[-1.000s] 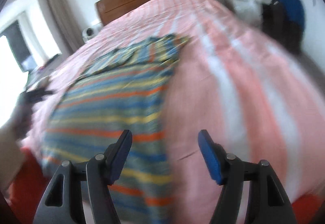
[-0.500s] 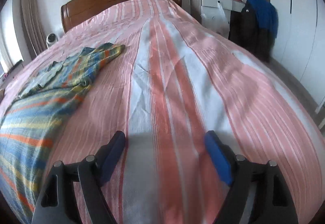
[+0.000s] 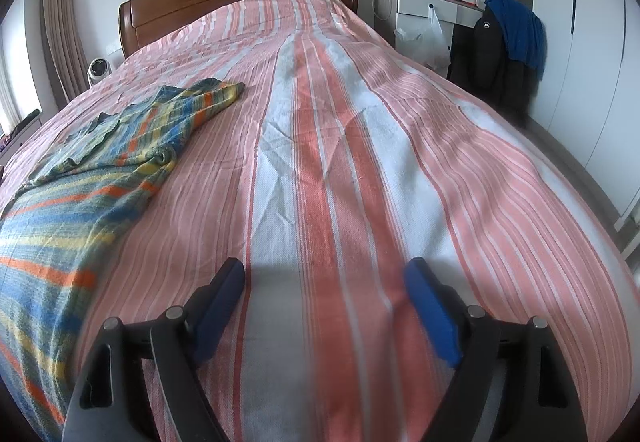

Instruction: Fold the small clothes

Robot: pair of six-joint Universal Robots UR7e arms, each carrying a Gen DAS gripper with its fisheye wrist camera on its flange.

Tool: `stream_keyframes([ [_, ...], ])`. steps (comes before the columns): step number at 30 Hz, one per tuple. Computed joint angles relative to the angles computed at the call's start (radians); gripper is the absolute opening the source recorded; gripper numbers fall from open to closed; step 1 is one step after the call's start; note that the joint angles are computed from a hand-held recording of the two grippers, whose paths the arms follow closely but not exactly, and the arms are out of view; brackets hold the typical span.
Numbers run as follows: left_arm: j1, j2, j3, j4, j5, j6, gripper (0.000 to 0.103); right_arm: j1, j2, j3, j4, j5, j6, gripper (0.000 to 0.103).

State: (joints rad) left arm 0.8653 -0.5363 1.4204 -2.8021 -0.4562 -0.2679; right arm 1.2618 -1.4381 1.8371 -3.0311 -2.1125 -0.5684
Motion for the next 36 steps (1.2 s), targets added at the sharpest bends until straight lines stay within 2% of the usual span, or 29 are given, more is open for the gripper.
stream_keyframes([
  [36, 0.000, 0.001, 0.003, -0.009, 0.001, 0.006, 0.103, 0.011, 0.016, -0.001, -0.024, -0.035, -0.014, 0.082],
])
